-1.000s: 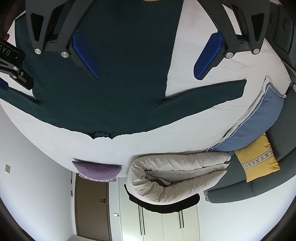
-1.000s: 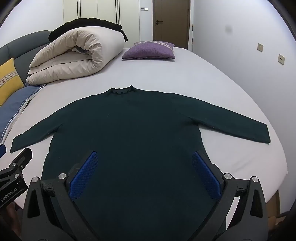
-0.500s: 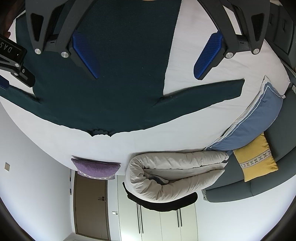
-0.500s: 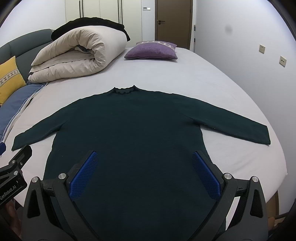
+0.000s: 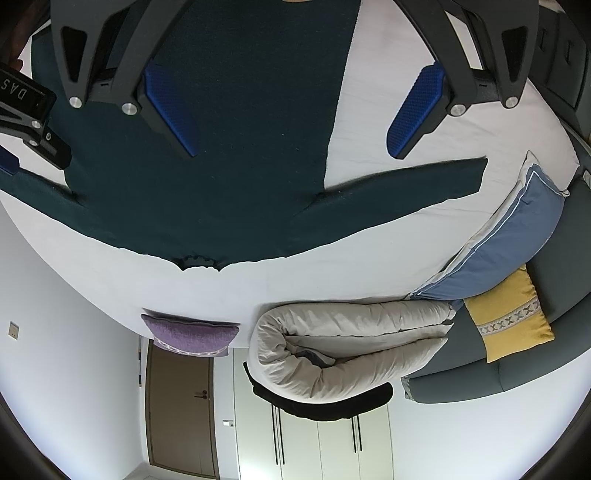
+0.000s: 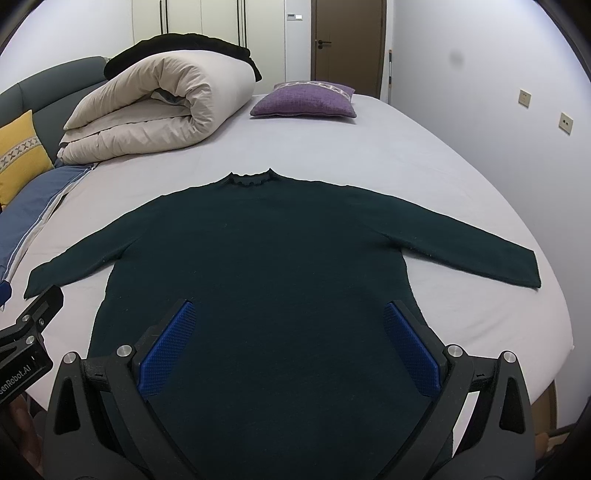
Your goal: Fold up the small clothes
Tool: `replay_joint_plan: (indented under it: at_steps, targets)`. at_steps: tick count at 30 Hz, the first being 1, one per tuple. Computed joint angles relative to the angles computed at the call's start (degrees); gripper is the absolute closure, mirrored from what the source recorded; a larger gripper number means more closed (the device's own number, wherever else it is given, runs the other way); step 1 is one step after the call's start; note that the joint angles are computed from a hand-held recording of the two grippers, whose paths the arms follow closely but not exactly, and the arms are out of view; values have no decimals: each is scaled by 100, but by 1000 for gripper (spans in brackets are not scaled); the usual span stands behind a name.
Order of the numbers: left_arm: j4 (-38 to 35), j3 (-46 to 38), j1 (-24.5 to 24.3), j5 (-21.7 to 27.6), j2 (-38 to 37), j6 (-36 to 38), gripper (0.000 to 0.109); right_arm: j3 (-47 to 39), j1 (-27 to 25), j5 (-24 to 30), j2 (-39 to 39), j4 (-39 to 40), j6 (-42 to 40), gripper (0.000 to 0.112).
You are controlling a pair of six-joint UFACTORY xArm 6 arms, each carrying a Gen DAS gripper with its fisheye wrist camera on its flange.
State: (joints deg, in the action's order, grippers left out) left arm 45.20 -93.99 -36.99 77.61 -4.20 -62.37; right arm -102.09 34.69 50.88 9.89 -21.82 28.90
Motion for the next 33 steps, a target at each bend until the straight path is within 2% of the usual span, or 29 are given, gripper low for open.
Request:
replay_joint_plan:
  at_steps: [33]
  targets:
    - [11, 14, -50, -18, 74, -105, 6, 99, 25, -5, -45, 25, 24, 10]
